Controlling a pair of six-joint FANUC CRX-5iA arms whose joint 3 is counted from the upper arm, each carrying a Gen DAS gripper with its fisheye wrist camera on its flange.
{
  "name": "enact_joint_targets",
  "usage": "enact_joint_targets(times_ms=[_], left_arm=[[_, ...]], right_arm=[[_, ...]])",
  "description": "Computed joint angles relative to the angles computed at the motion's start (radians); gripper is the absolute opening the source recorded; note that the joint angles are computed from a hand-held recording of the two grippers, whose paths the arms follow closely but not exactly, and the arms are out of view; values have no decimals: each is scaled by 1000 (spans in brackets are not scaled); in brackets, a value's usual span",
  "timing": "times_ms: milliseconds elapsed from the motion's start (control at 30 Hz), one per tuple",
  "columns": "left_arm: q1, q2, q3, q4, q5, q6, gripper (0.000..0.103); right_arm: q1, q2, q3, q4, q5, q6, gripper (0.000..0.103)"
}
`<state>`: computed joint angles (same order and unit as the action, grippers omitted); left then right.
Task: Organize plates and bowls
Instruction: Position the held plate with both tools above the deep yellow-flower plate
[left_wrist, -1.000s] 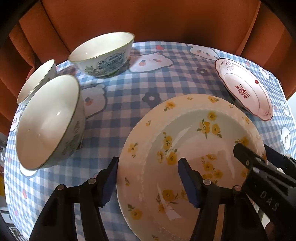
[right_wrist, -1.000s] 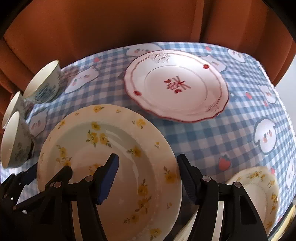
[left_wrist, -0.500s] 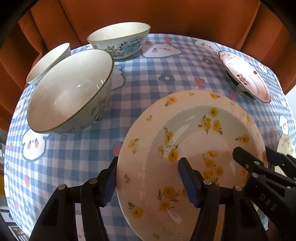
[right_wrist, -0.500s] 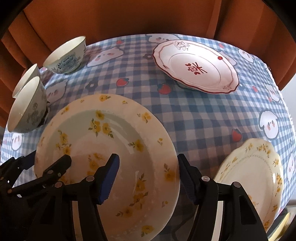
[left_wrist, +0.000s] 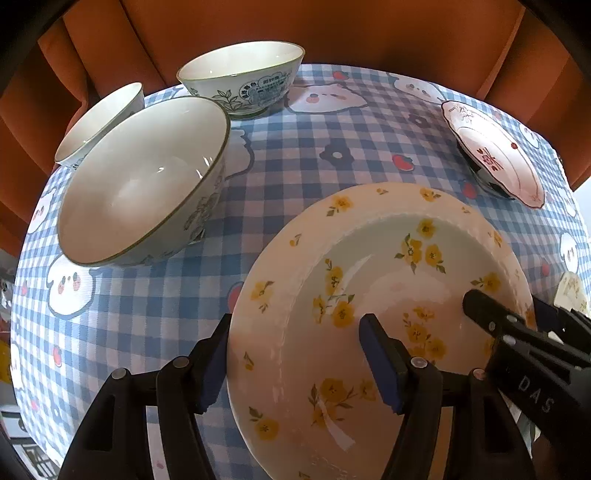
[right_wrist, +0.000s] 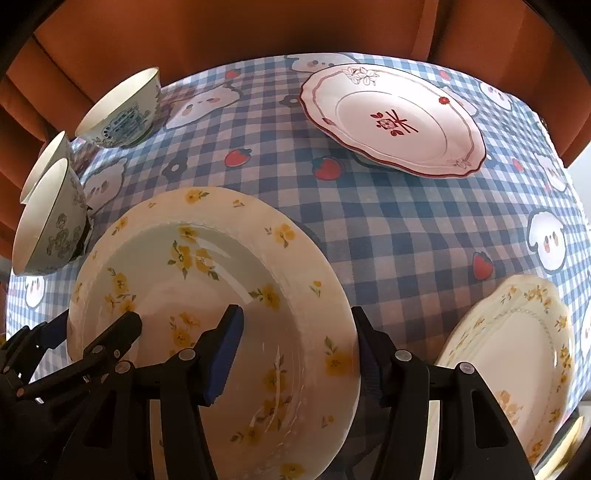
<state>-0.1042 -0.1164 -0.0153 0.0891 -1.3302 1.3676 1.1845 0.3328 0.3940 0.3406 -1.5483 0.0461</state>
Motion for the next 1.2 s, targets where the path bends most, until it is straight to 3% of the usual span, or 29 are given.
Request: enact_joint_targets(times_ms=[633, 833, 967, 1200], left_arm=[[161, -158, -77, 170, -72, -244, 68], [199, -206, -115, 234, -80, -296, 66], [167, -236, -129, 216, -57, -266, 66], [44, -246, -102, 143, -44, -112, 66]], right_arm=[[128, 108, 237, 112, -258, -145, 61], [166, 98, 237, 143, -294, -188, 61], [190, 56, 177, 155, -275, -213, 61], [216, -55, 30, 149, -219, -242, 61]])
